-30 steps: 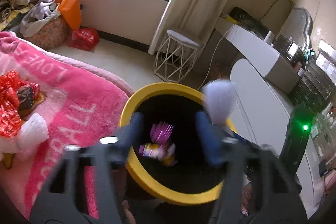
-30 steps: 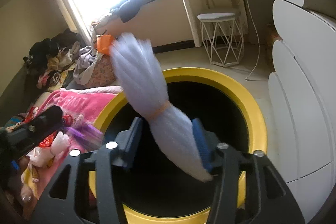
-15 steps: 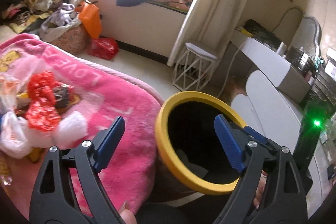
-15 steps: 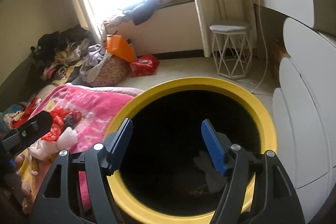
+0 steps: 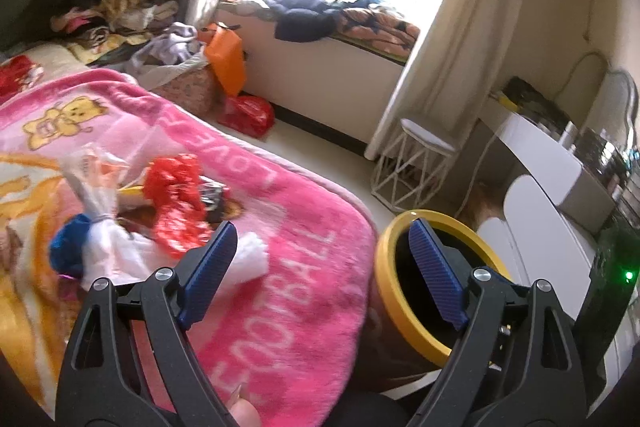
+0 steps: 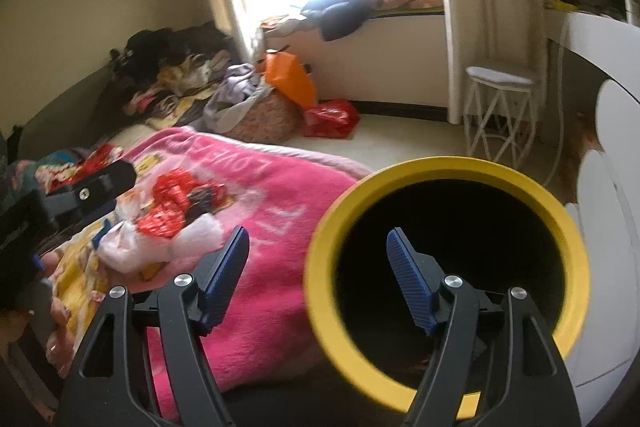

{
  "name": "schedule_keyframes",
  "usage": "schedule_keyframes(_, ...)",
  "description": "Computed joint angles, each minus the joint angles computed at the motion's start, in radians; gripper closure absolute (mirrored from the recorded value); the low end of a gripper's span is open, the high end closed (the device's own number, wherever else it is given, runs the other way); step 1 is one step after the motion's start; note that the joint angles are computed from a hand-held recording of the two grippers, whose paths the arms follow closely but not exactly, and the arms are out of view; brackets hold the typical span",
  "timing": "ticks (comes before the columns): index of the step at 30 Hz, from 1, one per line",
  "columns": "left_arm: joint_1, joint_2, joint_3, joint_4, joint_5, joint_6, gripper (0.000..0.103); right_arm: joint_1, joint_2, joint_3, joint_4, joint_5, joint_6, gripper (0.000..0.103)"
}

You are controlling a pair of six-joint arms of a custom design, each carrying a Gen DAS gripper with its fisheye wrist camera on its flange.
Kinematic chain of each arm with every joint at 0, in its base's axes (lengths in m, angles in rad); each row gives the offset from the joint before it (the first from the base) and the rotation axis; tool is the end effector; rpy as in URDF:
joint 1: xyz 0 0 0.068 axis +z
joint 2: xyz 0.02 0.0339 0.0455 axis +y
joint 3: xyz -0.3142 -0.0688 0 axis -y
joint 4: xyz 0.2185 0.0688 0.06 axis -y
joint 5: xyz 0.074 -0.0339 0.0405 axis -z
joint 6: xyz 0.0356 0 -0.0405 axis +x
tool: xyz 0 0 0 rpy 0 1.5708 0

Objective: Collect trash
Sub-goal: 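Grasp the red plastic bag with the right tool while the left grasps the white bag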

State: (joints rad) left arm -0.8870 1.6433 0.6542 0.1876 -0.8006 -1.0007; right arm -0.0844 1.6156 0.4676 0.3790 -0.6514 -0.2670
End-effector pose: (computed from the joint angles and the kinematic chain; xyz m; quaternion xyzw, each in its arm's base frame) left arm 0.1977 -0.2022 0.2063 -0.1945 0.8440 -0.0679 0.4953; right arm 0.2529 0.0003 0.1816 -0.2039 0.8573 0.2254 0.4155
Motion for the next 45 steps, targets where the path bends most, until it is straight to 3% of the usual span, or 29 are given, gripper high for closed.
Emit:
schedule_keyframes(8,0.022,-0.130,-0.122,-0.067,-0.052,-0.111,0.023,0.189,-0.054,-0.035,0.008,0.050,0.040,0.034)
schedule_keyframes(17,0.041,-0.292,-0.219,-0.249,-0.097,-0.261,0.023,0.396,-0.013,0.001,0.029,0.142,0.094,0.034)
schedule_keyframes(24,0.110,-0.432,-0.308,-0.334,-0.061,-0.329,0.023,0.524,0.056,0.053,0.034,0.212,0.096,0.034)
schedule_keyframes(29,0.195,-0.504,-0.352,-0.315,-0.007,-0.284,0.023,0.591,0.107,0.089,0.036,0.246,0.078,0.034)
schedule_keyframes(33,0.351,-0.527,-0.395,-0.190,0.111,-0.135,0.023,0.650,0.158,0.124,0.038,0.293,0.067,0.035)
schedule_keyframes(38,0.571,-0.471,-0.427,-0.004,0.314,0.044,0.023,0.687,0.210,0.179,0.014,0.310,0.062,0.047)
schedule_keyframes(41,0.691,-0.379,-0.408,0.075,0.449,0.125,0.023,0.703,0.246,0.223,-0.019,0.313,0.056,0.067)
schedule_keyframes(43,0.739,-0.323,-0.394,0.106,0.500,0.156,0.023,0.701,0.254,0.233,-0.026,0.298,0.048,0.089)
schedule_keyframes(45,0.795,-0.258,-0.386,0.158,0.567,0.175,0.023,0.698,0.251,0.226,-0.020,0.286,0.044,0.092)
